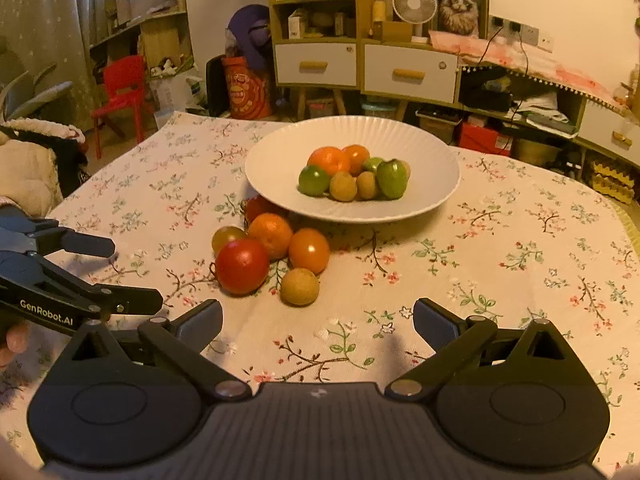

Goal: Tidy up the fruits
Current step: 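Withdraw both tools from the plate toward the remaining fruits, then lower the left tool toward a red tomato while the right tool grasps a yellow-brown fruit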

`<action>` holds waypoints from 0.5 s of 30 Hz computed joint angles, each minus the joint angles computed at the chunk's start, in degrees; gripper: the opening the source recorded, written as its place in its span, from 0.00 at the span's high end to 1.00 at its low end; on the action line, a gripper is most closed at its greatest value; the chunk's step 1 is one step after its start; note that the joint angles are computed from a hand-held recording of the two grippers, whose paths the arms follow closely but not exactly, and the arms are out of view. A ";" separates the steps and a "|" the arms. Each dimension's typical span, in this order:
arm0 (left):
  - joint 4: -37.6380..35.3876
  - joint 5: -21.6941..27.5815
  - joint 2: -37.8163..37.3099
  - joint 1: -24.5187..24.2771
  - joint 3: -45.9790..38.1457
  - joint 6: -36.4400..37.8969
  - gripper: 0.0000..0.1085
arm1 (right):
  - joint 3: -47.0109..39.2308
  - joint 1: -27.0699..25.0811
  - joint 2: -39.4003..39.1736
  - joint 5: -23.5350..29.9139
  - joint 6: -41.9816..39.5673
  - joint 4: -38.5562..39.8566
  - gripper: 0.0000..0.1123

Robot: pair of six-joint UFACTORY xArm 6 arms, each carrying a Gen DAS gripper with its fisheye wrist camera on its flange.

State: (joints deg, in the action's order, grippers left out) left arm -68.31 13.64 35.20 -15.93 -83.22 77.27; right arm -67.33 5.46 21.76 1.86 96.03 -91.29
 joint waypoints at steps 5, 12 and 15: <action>-1.54 -1.87 1.39 -1.05 -0.83 2.68 0.07 | -2.31 -0.28 1.92 -0.30 8.08 -8.43 0.16; -5.64 -2.21 1.27 -1.68 -0.78 7.29 0.07 | -4.95 -0.71 4.90 -2.54 6.20 -7.97 0.36; -6.22 -2.21 1.42 -1.84 -1.02 7.84 0.07 | -5.61 -0.31 5.23 -2.17 7.19 -9.84 0.40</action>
